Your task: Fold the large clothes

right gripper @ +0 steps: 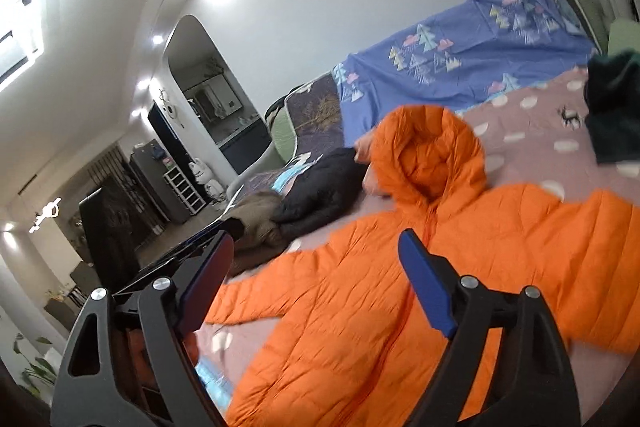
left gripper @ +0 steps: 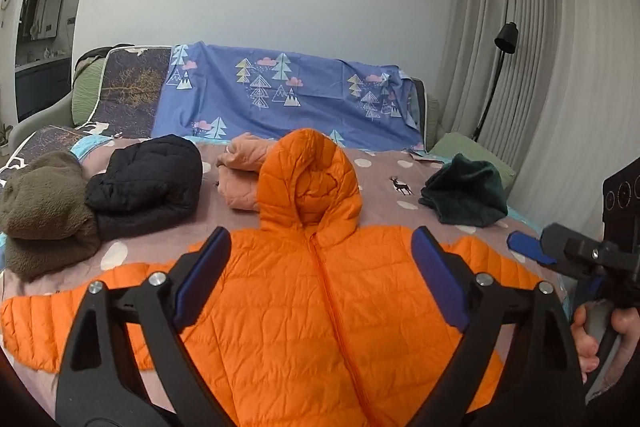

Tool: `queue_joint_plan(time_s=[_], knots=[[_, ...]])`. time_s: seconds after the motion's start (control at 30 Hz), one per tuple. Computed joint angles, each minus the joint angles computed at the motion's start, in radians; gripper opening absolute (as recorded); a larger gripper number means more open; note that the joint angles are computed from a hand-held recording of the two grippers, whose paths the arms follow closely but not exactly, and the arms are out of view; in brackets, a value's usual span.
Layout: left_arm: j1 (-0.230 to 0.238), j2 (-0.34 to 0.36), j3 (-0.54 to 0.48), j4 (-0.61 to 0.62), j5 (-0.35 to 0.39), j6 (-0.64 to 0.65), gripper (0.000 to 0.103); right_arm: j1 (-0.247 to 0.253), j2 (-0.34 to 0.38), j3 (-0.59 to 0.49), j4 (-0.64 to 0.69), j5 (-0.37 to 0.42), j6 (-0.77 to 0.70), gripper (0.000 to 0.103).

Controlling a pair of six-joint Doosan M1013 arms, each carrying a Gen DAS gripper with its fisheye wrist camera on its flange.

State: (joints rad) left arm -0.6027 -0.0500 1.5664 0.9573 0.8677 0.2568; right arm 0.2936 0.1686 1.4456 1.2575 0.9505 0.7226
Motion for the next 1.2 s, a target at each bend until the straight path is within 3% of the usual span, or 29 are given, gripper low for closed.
queue_joint_plan(time_s=[0.03, 0.1, 0.23, 0.33, 0.6, 0.67, 0.8, 0.93, 1.0, 1.07, 1.1, 1.13, 1.2], knots=[[0.013, 0.011, -0.013, -0.007, -0.004, 0.015, 0.090, 0.007, 0.020, -0.034, -0.024, -0.036, 0.017, 0.086], [0.048, 0.029, -0.036, -0.029, -0.022, 0.046, 0.090, 0.009, 0.066, -0.097, -0.034, -0.024, 0.049, 0.085], [0.162, 0.071, -0.088, -0.201, -0.155, 0.155, 0.090, -0.002, 0.214, -0.284, -0.015, 0.109, 0.229, 0.085], [0.249, 0.114, -0.131, -0.377, -0.241, 0.280, 0.090, 0.008, 0.316, -0.437, -0.081, 0.112, 0.357, 0.085], [0.402, 0.262, -0.240, -0.703, -0.349, 0.444, 0.089, 0.027, 0.580, -0.799, -0.262, 0.084, 0.657, 0.085], [0.423, 0.284, -0.243, -0.785, -0.371, 0.511, 0.089, 0.029, 0.638, -0.853, -0.269, 0.072, 0.673, 0.085], [0.434, 0.300, -0.187, -0.766, -0.452, 0.576, 0.090, 0.027, 0.683, -0.842, -0.205, 0.078, 0.524, 0.085], [0.443, 0.341, -0.197, -0.815, -0.425, 0.705, 0.090, 0.037, 0.732, -0.903, -0.273, 0.118, 0.518, 0.085], [0.452, 0.358, -0.201, -0.905, -0.425, 0.790, 0.088, 0.036, 0.738, -0.904, -0.235, 0.136, 0.502, 0.078], [0.460, 0.370, -0.207, -0.982, -0.421, 0.844, 0.068, 0.037, 0.742, -0.915, -0.236, 0.156, 0.492, 0.045], [0.467, 0.374, -0.208, -1.054, -0.422, 0.906, 0.051, 0.037, 0.741, -0.919, -0.238, 0.159, 0.485, 0.039], [0.469, 0.373, -0.206, -1.081, -0.426, 0.927, 0.036, 0.038, 0.734, -0.912, -0.241, 0.157, 0.470, 0.026], [0.471, 0.366, -0.202, -1.114, -0.427, 0.972, 0.026, 0.041, 0.722, -0.906, -0.247, 0.162, 0.436, 0.018]])
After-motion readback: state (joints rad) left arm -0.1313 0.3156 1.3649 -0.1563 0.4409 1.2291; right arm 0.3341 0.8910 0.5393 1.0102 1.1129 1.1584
